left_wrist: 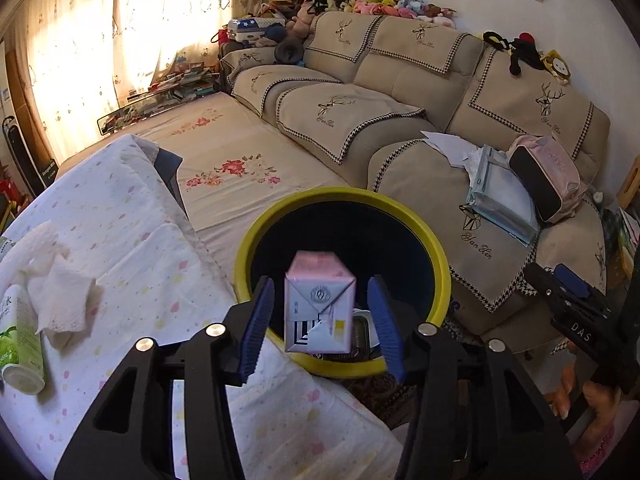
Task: Collect trash
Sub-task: 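Carry the pink carton with the left tool into the bin, release, then bring both tools back over the table toward the remaining items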
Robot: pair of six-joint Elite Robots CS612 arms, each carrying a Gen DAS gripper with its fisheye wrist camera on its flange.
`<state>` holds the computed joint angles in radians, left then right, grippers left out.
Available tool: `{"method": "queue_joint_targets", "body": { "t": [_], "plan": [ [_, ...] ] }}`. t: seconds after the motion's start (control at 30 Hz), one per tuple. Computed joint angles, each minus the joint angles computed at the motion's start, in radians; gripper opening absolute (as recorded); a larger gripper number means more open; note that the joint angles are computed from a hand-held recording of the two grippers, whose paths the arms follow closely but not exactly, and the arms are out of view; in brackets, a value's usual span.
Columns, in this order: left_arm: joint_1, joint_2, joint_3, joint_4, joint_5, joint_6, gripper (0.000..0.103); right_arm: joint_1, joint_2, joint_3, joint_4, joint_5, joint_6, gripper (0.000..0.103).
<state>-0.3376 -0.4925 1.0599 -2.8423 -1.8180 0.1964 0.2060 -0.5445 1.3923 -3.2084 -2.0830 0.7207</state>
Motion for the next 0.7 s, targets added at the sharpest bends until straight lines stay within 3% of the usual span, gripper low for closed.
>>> {"method": "queue_joint_targets", "body": {
  "t": [0.17, 0.4, 0.7],
  "plan": [
    [0.015, -0.03, 0.058, -0.095, -0.007, -0.02, 0.057, -0.001, 0.004, -0.012, 0.019, 0.01, 0.007, 0.088],
    [0.066, -0.125, 0.237, -0.302, 0.01, -0.08, 0.068, 0.018, 0.018, -0.054, 0.029, 0.023, -0.045, 0.088],
    [0.156, -0.212, 0.43, -0.497, 0.136, -0.228, 0.079, 0.061, 0.049, -0.157, 0.062, 0.076, -0.159, 0.088]
  ]
}}
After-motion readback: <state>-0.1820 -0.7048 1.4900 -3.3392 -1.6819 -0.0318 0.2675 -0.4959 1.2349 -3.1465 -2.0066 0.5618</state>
